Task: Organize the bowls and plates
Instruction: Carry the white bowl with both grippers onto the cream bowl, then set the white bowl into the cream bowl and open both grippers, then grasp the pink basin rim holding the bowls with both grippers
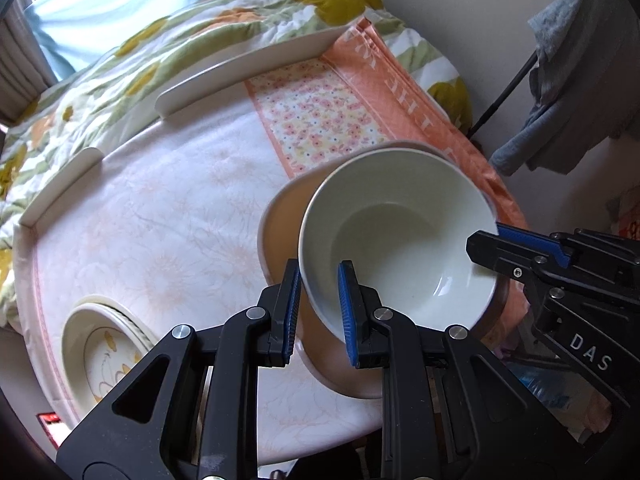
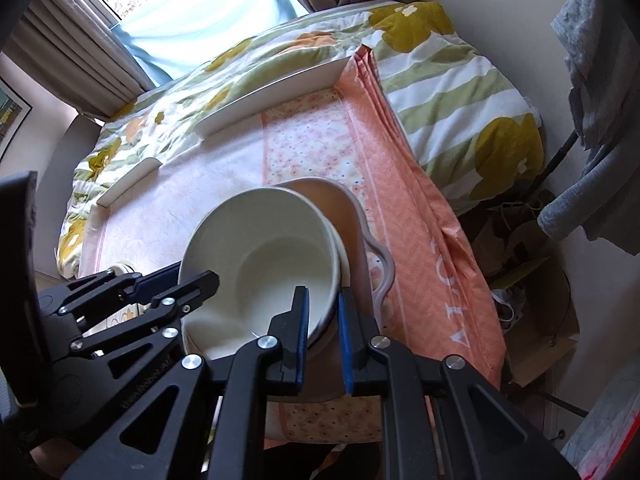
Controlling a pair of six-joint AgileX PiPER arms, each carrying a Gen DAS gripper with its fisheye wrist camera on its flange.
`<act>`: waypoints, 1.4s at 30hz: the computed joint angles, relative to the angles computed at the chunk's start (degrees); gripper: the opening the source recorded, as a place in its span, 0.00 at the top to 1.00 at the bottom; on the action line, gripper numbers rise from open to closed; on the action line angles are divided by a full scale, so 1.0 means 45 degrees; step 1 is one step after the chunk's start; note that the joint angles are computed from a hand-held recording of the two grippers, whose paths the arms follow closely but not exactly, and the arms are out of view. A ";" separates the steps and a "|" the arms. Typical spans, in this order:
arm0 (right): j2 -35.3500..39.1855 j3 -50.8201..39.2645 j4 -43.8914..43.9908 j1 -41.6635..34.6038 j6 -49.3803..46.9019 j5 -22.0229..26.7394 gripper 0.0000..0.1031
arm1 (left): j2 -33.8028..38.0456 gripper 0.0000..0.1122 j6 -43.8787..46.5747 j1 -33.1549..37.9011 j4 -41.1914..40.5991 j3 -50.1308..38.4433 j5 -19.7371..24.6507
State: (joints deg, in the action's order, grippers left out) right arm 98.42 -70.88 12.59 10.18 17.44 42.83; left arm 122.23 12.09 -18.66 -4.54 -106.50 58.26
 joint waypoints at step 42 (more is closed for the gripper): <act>0.2851 -0.2987 -0.1945 -0.0153 -0.4588 0.4468 0.49 | 0.0917 0.42 0.0563 0.0878 -0.0191 0.0012 0.1948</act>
State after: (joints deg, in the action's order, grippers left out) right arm 111.25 -84.32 3.83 9.49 -3.21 62.94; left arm 126.36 14.62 -14.71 -5.39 -106.44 67.02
